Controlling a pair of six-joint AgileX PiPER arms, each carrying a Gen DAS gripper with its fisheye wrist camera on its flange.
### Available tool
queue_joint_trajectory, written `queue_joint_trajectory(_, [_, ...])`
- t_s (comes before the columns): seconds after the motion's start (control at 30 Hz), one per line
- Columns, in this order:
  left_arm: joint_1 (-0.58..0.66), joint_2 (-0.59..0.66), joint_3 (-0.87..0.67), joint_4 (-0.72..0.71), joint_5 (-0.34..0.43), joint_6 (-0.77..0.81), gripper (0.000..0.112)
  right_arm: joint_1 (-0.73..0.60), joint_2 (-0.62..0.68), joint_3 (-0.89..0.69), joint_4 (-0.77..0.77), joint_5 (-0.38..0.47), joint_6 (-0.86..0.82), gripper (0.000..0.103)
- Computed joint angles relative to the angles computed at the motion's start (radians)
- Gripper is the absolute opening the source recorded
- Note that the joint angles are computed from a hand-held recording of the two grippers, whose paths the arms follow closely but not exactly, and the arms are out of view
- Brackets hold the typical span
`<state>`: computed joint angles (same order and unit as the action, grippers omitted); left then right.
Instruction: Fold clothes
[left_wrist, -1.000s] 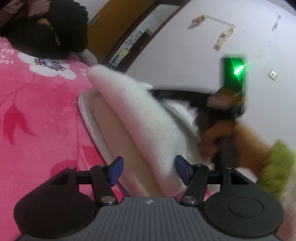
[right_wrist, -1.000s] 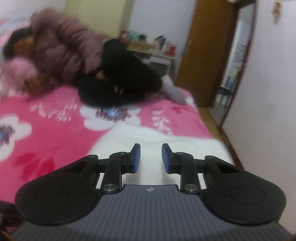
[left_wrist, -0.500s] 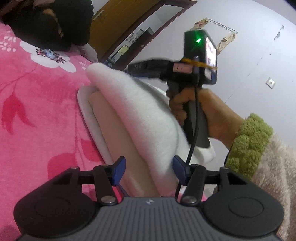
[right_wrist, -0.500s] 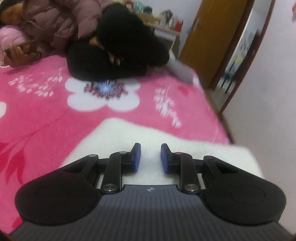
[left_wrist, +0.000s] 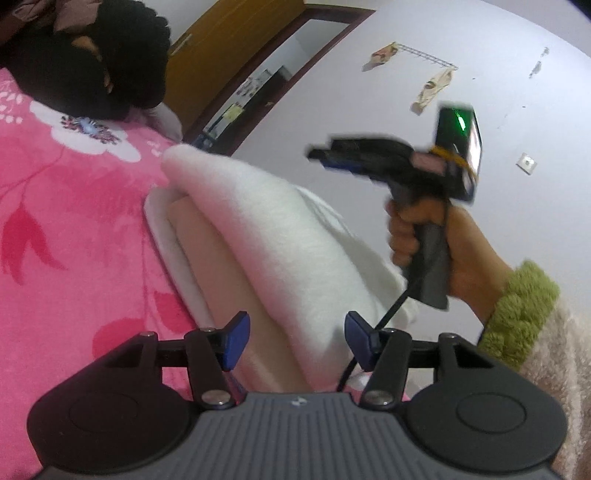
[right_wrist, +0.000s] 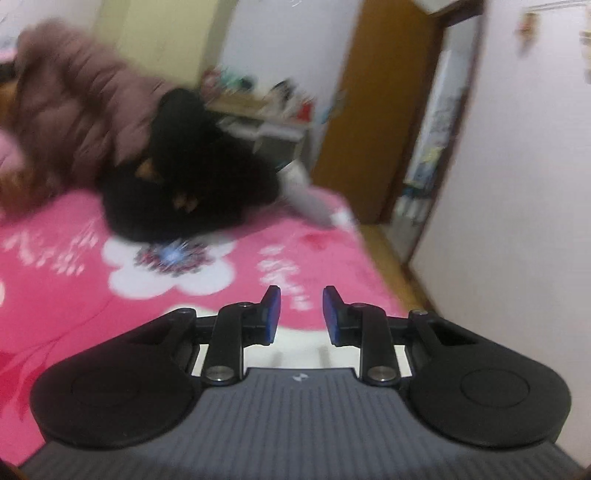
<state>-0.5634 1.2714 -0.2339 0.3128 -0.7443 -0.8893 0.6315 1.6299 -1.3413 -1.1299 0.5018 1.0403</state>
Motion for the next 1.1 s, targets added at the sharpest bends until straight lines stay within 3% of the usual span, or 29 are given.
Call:
queue_joint_trajectory(0.07, [-0.002, 0.003, 0.005, 0.000, -0.023, 0.009, 0.057, -0.041, -0.058, 0.056, 0.023, 0.014, 0.002, 0.024])
queue_joint_trajectory(0.17, [0.000, 0.008, 0.016, -0.002, -0.062, 0.024, 0.057, -0.099, -0.032, 0.078, 0.104, 0.061, -0.034, 0.023])
queue_joint_trajectory(0.27, [0.013, 0.011, 0.027, 0.001, -0.096, 0.036, 0.057, -0.096, 0.032, 0.125, -0.027, 0.102, 0.090, 0.023])
queue_joint_trajectory(0.4, [0.030, 0.015, 0.038, 0.000, -0.132, 0.035, 0.057, -0.091, -0.014, 0.110, 0.020, 0.113, 0.038, 0.022])
queue_joint_trajectory(0.57, [0.054, 0.034, 0.022, 0.015, -0.118, 0.000, 0.057, -0.027, -0.317, 0.355, -0.206, 0.027, 0.264, 0.022])
queue_joint_trajectory(0.63, [0.054, 0.049, 0.008, 0.013, -0.095, -0.003, 0.057, -0.017, -0.399, 0.425, -0.168, 0.013, 0.225, 0.022])
queue_joint_trajectory(0.7, [0.070, 0.069, -0.002, 0.042, -0.094, -0.027, 0.060, -0.040, -0.411, 0.495, -0.127, -0.007, 0.202, 0.022])
queue_joint_trajectory(0.8, [0.091, 0.089, 0.001, 0.067, -0.113, -0.031, 0.061, -0.073, -0.340, 0.596, -0.254, -0.007, 0.391, 0.022])
queue_joint_trajectory(0.87, [0.086, 0.083, 0.003, 0.048, -0.098, -0.013, 0.061, -0.098, -0.370, 0.607, -0.220, -0.034, 0.443, 0.022])
queue_joint_trajectory(1.0, [0.125, 0.096, -0.006, 0.110, -0.113, -0.081, 0.061, 0.079, -0.518, 0.656, -0.199, 0.164, 0.457, 0.023])
queue_joint_trajectory(1.1, [0.115, 0.089, -0.013, 0.107, -0.091, -0.076, 0.061, 0.161, -0.558, 0.706, -0.145, 0.231, 0.456, 0.022])
